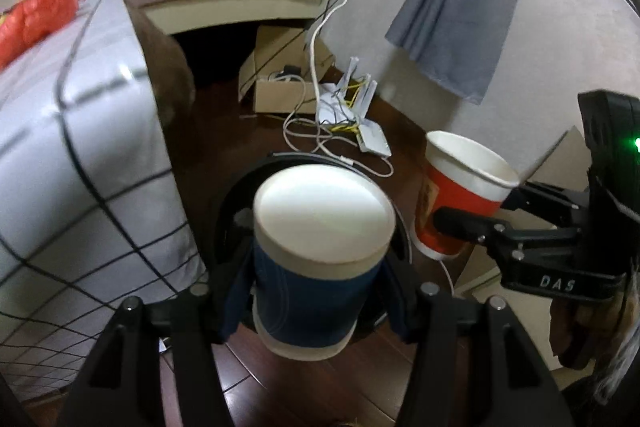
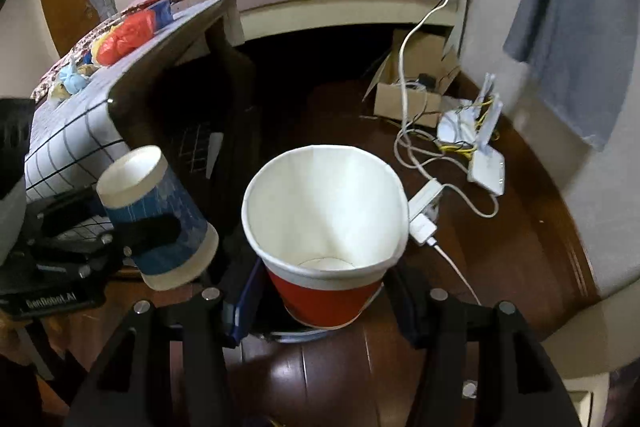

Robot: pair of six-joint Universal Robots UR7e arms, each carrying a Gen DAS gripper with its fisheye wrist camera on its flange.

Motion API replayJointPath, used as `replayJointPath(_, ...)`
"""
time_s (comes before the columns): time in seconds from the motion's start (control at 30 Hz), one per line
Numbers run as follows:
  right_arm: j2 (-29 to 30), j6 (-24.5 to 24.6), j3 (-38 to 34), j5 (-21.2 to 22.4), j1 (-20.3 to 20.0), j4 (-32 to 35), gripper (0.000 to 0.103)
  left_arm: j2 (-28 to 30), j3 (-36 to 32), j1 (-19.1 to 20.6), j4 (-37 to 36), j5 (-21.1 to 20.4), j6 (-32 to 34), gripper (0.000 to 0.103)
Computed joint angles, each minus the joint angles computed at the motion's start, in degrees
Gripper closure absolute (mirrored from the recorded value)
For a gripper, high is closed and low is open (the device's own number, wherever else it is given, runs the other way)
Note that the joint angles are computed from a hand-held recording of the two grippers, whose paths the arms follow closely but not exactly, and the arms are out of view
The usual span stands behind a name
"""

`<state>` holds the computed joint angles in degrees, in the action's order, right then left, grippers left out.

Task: Collect trash
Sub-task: 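Carry both cups over the black bin and open both tools to drop them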

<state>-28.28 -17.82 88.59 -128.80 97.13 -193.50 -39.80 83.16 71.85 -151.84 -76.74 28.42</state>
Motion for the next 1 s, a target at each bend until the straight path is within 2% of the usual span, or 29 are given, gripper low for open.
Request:
replayJointPath(0.13, 0.32, 0.36, -2.36, 3.39, -1.85, 4.02, 0.043, 2.16, -2.32, 0.38, 0.69, 0.41, -1.37, 0.043)
replayJointPath(0.2, 0.30, 2.04, -3.50, 6.07, -2.93, 6.60, 0.040, 2.93, -2.87, 0.66, 0.04, -0.14, -2.50, 0.039)
replayJointPath(0.23, 0.61, 2.61, -4.22, 6.08, -3.14, 7.14, 0.036, 3.25, -2.89, 0.71, -0.69, -0.12, -3.23, 0.032)
replayJointPath(0.27, 0.84, 3.62, -4.95, 5.87, -3.45, 7.78, 0.025, 3.57, -3.39, 0.77, 0.06, 0.03, -4.00, 0.017)
replayJointPath(0.33, 0.66, 5.69, -4.92, 6.19, -4.07, 6.58, 0.018, 3.71, -2.49, 0.55, -1.72, 1.46, -5.11, 0.009)
replayJointPath(0.43, -0.08, 7.34, -4.10, 5.48, -4.16, 4.70, 0.015, 3.65, -1.44, 0.14, -2.46, 3.56, -4.57, 0.002)
replayJointPath(0.53, -0.33, 7.31, -3.01, 3.03, -3.52, 1.22, 0.004, 2.84, 0.17, -0.09, -4.10, 4.99, -4.09, 0.001)
replayJointPath(0.6, -0.40, 7.25, -2.48, 1.20, -2.95, -0.59, 0.001, 1.97, 1.27, -0.31, -5.08, 5.92, -4.02, 0.001)
replayJointPath(1.0, 0.39, 6.63, -1.90, -8.42, 2.38, -6.91, 0.001, -4.95, 6.31, -0.78, -9.90, 6.63, -1.60, 0.001)
